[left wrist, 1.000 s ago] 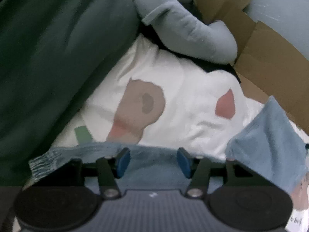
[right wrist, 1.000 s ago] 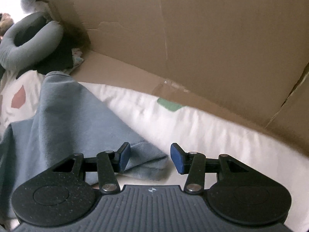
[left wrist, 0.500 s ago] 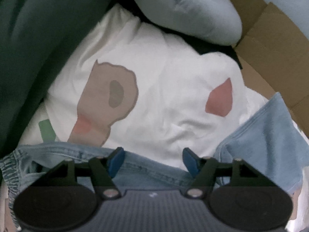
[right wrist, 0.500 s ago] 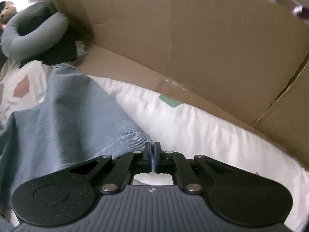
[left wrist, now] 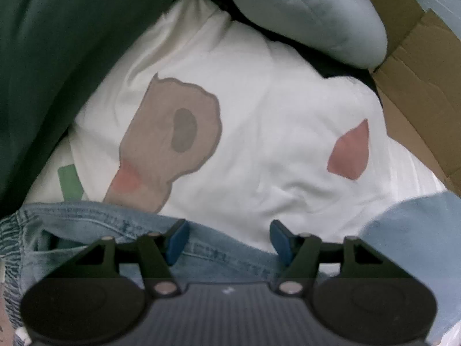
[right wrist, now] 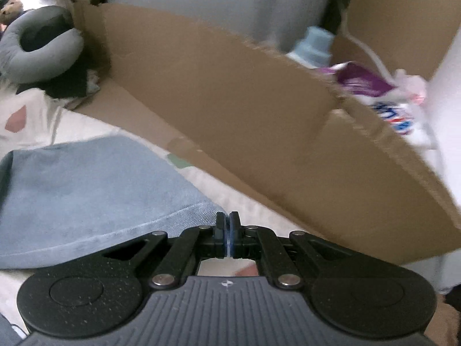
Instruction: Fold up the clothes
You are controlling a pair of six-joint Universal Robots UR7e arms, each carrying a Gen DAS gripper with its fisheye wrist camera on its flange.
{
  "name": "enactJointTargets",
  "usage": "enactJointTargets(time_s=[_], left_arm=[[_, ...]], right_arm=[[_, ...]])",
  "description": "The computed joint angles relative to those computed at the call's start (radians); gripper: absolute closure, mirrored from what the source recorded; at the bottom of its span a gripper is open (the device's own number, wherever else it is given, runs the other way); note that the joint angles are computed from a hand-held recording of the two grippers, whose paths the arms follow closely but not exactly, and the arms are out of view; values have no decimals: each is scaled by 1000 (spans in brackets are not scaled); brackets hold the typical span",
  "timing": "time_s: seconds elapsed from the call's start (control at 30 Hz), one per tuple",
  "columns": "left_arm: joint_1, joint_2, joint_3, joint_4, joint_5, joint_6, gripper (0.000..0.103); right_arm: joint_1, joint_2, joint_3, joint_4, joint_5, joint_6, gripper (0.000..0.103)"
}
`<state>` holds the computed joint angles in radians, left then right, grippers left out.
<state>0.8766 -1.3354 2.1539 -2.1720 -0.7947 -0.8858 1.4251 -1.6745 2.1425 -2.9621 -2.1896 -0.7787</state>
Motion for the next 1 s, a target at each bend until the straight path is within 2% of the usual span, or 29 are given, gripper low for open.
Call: enactJointTargets(time_s=[0.3, 0.43, 0.67, 0.77, 0.87, 1.0], left_arm=[[2, -18, 16, -11, 1, -36, 38], [-3, -21, 29, -20, 6, -43, 38], [-17, -62, 48, -40, 18, -41, 39], [-18, -87, 41, -18, 29, -36, 39], [-13, -91, 18, 11, 29, -29, 39], [-22, -88, 5, 56, 33, -30, 39]], right_arm=[[14, -101, -15, -31, -94, -8, 103], [-16, -168, 7, -17, -97, -25, 103], [-81, -270, 66, 79, -115, -46, 103], [-107, -267, 86, 79, -181, -55, 103], [-151, -308, 69, 192, -145, -2, 103], [-188, -342, 63, 237, -102, -21, 102]])
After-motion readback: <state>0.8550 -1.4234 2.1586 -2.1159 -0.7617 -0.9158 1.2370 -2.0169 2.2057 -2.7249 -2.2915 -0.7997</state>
